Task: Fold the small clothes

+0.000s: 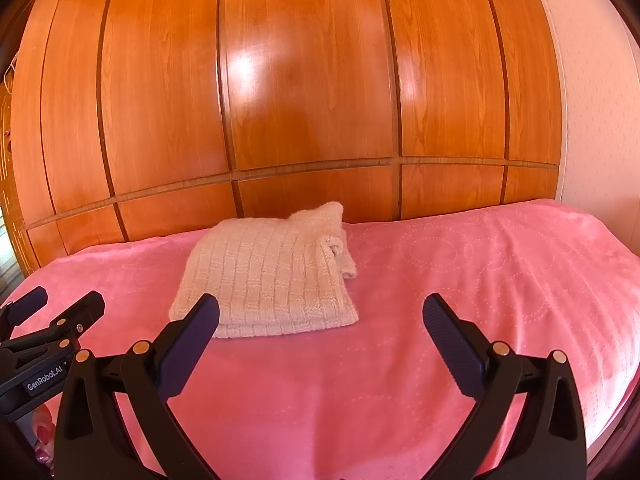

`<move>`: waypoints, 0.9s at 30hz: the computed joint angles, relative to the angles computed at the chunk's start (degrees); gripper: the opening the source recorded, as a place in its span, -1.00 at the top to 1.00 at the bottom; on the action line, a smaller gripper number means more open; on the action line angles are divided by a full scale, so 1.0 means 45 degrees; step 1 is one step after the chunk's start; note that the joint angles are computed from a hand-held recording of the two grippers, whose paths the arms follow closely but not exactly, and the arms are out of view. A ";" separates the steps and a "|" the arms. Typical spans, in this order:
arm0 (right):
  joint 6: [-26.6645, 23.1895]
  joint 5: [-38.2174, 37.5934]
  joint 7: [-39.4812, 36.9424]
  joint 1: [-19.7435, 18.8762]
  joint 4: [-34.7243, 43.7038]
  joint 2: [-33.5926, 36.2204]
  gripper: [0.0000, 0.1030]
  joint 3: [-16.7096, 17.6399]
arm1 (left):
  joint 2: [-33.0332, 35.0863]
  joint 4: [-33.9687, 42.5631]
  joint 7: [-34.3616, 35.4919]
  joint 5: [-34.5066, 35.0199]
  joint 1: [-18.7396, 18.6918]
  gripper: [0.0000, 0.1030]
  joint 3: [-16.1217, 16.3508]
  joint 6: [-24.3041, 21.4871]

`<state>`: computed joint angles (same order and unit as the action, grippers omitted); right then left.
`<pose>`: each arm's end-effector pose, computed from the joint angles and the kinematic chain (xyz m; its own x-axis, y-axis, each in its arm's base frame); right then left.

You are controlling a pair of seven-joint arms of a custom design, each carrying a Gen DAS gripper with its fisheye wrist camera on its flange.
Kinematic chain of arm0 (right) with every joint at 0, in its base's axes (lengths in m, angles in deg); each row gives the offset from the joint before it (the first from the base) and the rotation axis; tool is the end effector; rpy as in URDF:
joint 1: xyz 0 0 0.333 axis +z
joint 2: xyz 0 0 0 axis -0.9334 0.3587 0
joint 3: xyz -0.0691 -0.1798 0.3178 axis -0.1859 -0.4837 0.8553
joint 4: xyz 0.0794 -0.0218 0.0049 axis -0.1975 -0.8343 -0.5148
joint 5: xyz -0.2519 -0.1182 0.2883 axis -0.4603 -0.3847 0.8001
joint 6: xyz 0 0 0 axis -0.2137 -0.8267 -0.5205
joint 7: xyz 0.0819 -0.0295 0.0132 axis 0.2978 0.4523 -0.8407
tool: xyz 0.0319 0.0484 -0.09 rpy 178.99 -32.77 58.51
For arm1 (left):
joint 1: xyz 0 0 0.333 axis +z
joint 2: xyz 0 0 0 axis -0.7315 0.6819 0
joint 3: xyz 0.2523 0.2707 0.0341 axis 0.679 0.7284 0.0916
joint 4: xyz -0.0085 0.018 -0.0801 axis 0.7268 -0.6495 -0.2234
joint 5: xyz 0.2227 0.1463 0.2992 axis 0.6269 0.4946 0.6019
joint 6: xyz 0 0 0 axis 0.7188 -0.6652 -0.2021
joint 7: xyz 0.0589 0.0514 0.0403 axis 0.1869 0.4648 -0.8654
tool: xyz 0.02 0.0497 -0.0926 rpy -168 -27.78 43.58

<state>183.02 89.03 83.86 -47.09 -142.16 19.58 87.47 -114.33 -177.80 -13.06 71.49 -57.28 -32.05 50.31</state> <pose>0.4868 0.1585 0.5896 0.4963 -0.8573 -0.1368 -0.4132 -0.0947 -0.9057 0.3541 -0.1899 0.5280 0.5429 -0.8398 -0.0007 -0.3390 -0.2184 -0.9151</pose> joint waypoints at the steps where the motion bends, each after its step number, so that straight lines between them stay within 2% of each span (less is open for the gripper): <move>1: 0.0033 0.0110 -0.0123 0.0008 0.0021 -0.0002 -0.97 -0.0007 | 0.0006 0.0013 0.0026 -0.0001 -0.0003 -0.92 -0.0017 -0.0039; 27: -0.0171 -0.0830 0.0869 0.0004 -0.0192 -0.0066 -0.97 -0.0151 | 0.0223 0.0173 0.0273 -0.0124 -0.0158 -0.92 -0.0007 -0.0041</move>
<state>182.25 85.30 87.77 -47.07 -143.02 19.28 86.79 -113.33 -177.02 -11.82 70.93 -57.99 -32.08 50.13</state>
